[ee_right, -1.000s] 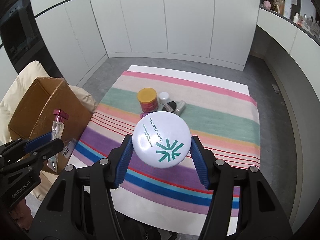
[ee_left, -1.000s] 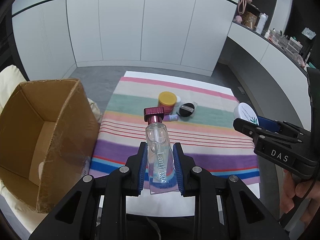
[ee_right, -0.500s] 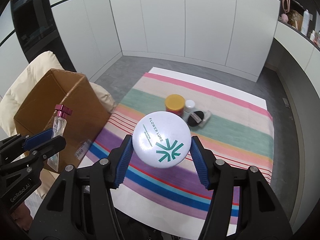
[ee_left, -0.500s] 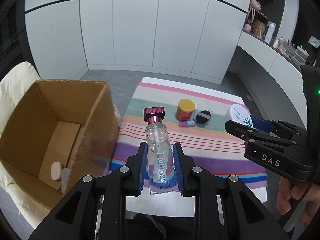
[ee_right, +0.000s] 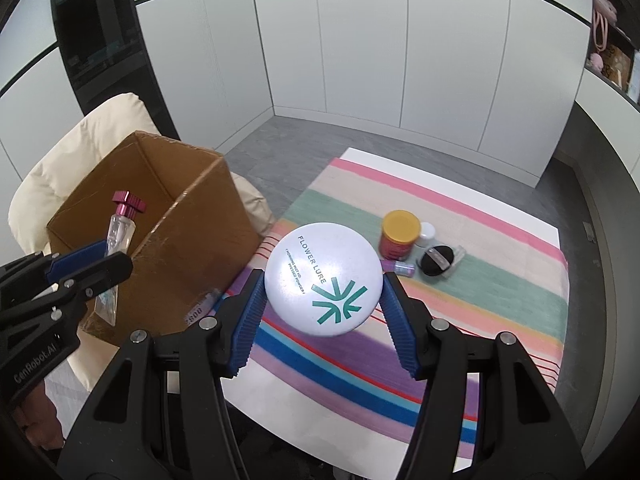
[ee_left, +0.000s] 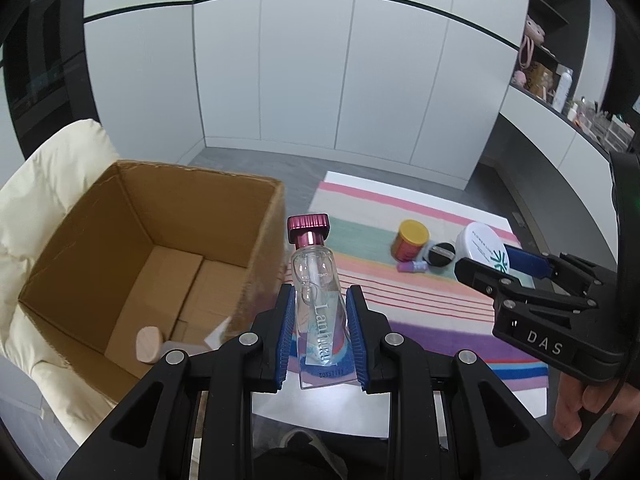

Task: Organize objects
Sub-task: 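Carry the dropper bottle with the left tool into the box and release while the right tool carries the compact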

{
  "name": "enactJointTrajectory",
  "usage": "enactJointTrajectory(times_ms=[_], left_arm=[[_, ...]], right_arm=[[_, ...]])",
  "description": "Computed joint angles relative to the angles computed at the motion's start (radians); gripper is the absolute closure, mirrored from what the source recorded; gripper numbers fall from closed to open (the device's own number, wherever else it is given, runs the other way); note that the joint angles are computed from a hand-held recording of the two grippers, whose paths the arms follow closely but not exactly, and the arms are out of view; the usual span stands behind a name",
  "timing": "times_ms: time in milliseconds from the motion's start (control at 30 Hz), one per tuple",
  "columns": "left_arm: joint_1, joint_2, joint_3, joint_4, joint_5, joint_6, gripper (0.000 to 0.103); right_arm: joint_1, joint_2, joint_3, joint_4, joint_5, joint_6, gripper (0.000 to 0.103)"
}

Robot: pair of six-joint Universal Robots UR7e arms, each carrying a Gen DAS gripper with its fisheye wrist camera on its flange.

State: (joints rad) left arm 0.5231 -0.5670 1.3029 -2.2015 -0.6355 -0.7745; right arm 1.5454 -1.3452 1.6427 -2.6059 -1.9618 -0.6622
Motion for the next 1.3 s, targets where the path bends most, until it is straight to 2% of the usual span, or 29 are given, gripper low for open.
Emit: enactJointTrajectory(times_ms=[733,1300], left_arm=[[0.009,-0.122,0.122,0.081,0.078,-0.144,0.078],[0.038,-0.219,0.226,0.182,0.071,-0.285,0.078]], right_arm=[[0.057,0.034,0.025,-0.002,0.015,-0.014,0.043],[0.111,0.068,0.045,-0.009,0.035,-0.019,0.043]])
